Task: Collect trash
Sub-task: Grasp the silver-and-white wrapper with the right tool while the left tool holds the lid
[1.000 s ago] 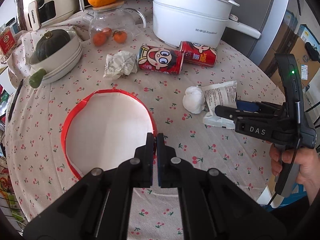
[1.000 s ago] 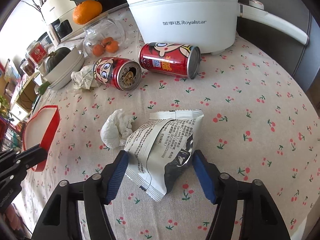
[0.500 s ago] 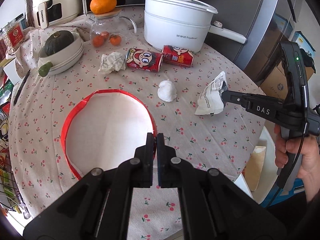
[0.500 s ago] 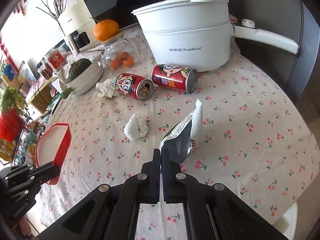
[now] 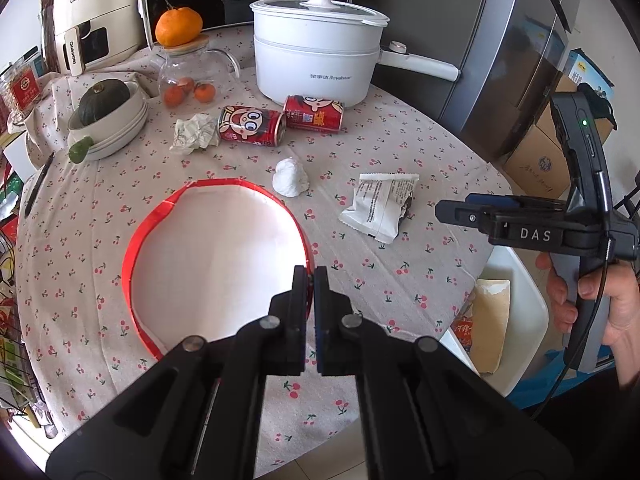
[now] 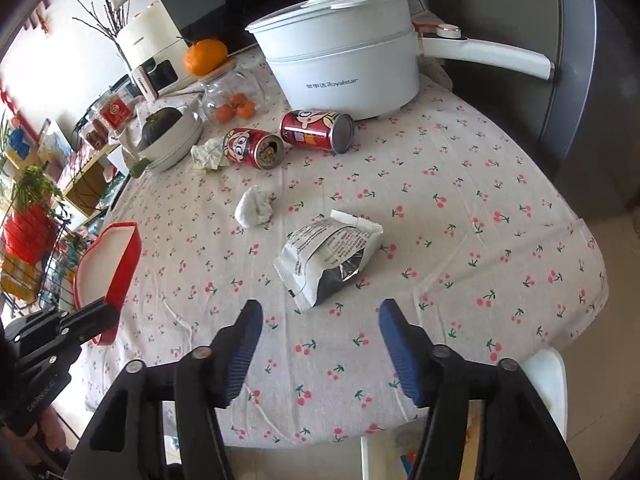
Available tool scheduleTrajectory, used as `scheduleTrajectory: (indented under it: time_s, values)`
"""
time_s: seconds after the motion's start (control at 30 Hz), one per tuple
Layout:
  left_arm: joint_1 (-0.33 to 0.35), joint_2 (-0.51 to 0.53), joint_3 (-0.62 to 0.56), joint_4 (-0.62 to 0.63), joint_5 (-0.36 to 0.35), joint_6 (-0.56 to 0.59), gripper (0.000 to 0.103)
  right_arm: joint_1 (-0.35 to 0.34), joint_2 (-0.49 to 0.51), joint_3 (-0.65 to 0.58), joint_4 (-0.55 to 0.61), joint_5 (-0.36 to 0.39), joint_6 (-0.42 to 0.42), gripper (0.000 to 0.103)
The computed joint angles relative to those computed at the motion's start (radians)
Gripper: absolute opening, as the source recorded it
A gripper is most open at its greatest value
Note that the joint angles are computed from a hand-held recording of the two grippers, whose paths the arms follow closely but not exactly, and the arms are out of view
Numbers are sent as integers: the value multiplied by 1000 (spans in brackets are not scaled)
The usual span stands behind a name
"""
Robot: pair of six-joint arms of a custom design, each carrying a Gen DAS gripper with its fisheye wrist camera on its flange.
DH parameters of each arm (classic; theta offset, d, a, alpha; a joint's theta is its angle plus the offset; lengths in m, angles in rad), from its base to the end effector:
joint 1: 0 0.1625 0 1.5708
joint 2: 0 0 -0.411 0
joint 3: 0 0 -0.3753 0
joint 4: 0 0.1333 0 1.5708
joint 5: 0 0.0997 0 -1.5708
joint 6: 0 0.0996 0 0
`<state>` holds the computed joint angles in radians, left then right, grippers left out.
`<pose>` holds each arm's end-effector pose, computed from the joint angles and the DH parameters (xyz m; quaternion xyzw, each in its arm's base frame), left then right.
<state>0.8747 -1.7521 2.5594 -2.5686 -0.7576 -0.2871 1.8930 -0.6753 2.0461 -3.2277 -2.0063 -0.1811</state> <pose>-0.0322 -0.3592 0.2473 0.1488 0.9029 -0.2628 0.3058 0.2501 -0.4610 -0.0069 0.2108 -0.9436 0.1539 0.2035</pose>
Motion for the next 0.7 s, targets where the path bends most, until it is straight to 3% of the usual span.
scheduleTrajectory:
  time_s: [0.33,0.47,0.6,0.67,0.7]
  values:
    - [95,71,-54,-52,-22,63,4,-49,172,-198,37,-23,60,66]
    - [119,92,-66,-62,-36,66,4,-56,219,-233,4,-32,82,57]
    - [121,93,-67,-57,-38,62,4,-53,231,-237,-7,-28,75,34]
    - [113,85,-62,-53,-37,53,4,-61,215,-226,13,15,84,12]
    - [108,79,-59,-49,-36,47,4,-57,208,-219,12,12,88,11]
